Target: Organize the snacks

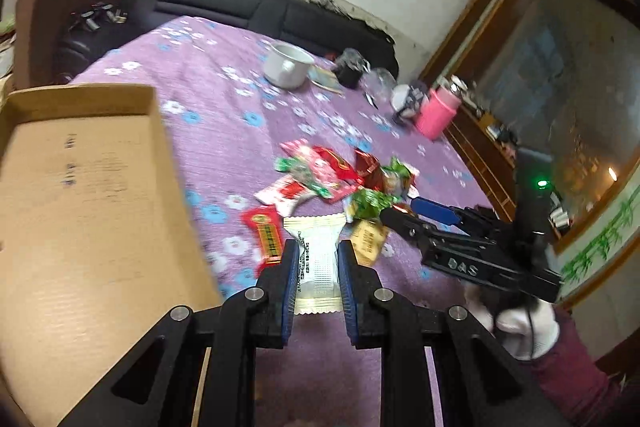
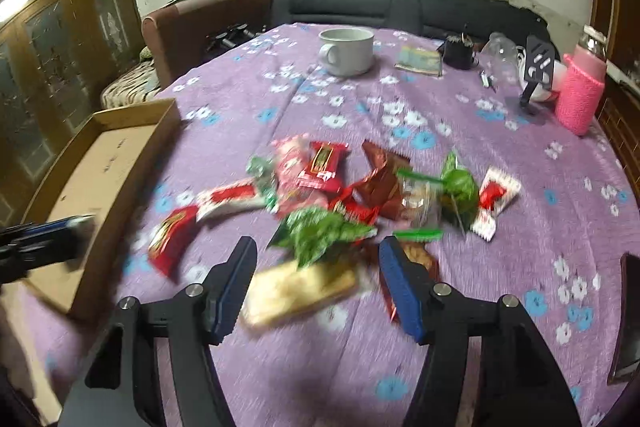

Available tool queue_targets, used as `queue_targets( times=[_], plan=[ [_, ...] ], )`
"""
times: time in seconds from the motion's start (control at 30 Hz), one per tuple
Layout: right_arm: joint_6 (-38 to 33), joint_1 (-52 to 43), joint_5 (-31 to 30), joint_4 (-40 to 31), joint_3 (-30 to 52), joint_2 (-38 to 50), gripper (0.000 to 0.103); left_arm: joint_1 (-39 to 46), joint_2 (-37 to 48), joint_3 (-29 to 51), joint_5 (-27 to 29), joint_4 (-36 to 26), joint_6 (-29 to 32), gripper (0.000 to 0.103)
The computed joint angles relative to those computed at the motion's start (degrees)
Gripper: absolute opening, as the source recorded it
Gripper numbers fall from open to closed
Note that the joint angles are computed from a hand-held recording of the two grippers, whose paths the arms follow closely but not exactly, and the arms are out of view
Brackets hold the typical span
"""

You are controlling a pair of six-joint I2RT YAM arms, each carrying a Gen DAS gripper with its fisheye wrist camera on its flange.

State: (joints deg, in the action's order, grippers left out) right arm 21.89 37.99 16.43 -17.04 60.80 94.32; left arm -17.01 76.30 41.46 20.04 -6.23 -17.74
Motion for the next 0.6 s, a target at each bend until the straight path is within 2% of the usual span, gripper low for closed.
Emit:
queue_targets(
  times=[0.17, 0.2, 0.23, 0.37, 0.6],
  plan=[
    [-0.79, -0.92, -1.12, -1.3, 6.09, 7.28, 0.06, 6.42, -2.27, -1.7, 1.38, -1.65, 0.67, 0.02],
    [0.1, -1.26, -1.32, -2.03, 6.95, 8.52, 0.036, 7.58, -2.48, -2.0, 1.78, -1.85, 0.8, 0.02],
    [1.12, -1.8, -1.94, -3.0, 7.57, 9.45, 0.02, 8.84, -2.51, -2.16, 2.17, -2.06, 1.06, 0.02],
    [3.09, -2.95, -3.22, -0.99, 4.69, 7.64, 0.019, 12.29, -2.44, -2.31, 3.04, -2.31, 2.06, 0.02],
    [3.02, -0.57, -1.22, -1.61, 3.51, 2.55, 0.019, 16.09, 0.63, -2.11, 3.88, -0.91, 2.82, 0.02]
  ],
)
